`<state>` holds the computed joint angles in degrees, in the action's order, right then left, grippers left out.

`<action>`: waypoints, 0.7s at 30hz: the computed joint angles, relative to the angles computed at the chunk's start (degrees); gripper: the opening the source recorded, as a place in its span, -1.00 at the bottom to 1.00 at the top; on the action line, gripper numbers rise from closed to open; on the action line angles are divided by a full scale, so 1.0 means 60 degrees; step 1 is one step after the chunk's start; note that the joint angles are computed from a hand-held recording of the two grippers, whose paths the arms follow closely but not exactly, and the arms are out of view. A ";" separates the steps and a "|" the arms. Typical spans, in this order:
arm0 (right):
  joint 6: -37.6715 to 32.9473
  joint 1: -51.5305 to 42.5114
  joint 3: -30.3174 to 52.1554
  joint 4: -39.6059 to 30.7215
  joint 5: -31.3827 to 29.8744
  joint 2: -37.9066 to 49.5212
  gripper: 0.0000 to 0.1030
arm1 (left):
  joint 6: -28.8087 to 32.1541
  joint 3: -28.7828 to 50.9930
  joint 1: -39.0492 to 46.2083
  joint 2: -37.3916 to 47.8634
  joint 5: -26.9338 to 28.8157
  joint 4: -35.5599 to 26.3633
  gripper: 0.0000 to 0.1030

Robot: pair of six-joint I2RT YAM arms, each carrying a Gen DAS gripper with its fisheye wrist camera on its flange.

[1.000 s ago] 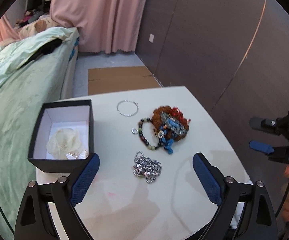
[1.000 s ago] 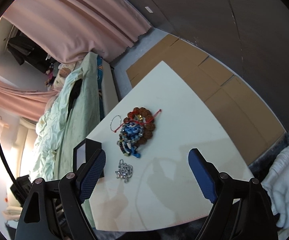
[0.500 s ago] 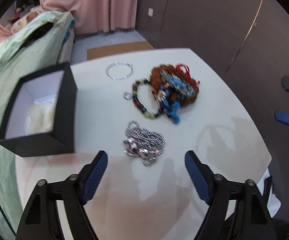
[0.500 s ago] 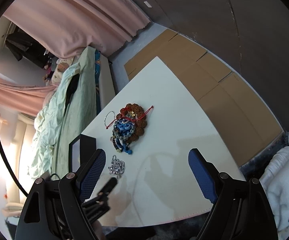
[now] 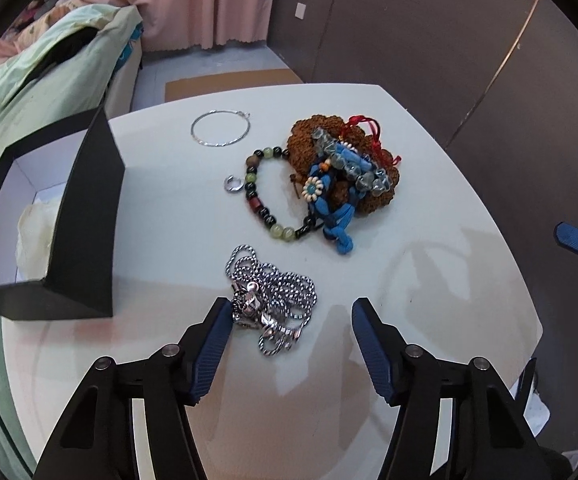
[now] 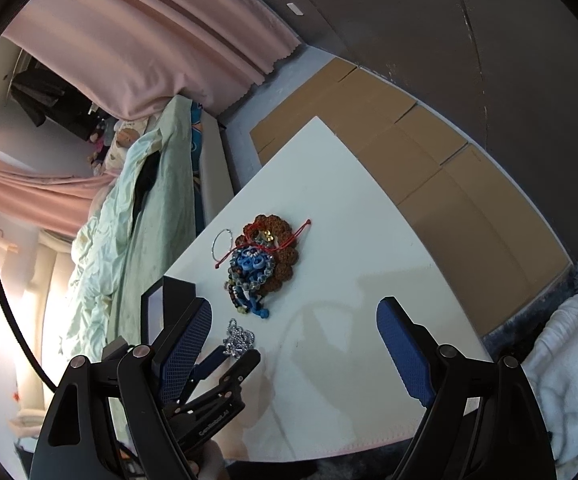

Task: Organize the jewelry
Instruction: 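Move the left gripper to the silver chain necklace and grasp it, then lift the silver chain with the left gripper while the right grasps the dark beaded bracelet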

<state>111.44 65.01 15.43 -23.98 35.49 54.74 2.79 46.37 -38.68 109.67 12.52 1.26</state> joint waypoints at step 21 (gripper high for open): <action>-0.0791 -0.0455 0.0297 0.0585 -0.0572 0.0840 0.65 | 0.0306 -0.0397 -0.0198 -0.0392 -0.0928 0.0437 -0.88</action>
<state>106.69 62.28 17.21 -20.46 32.06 59.78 4.63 43.98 -39.87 107.32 6.95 3.89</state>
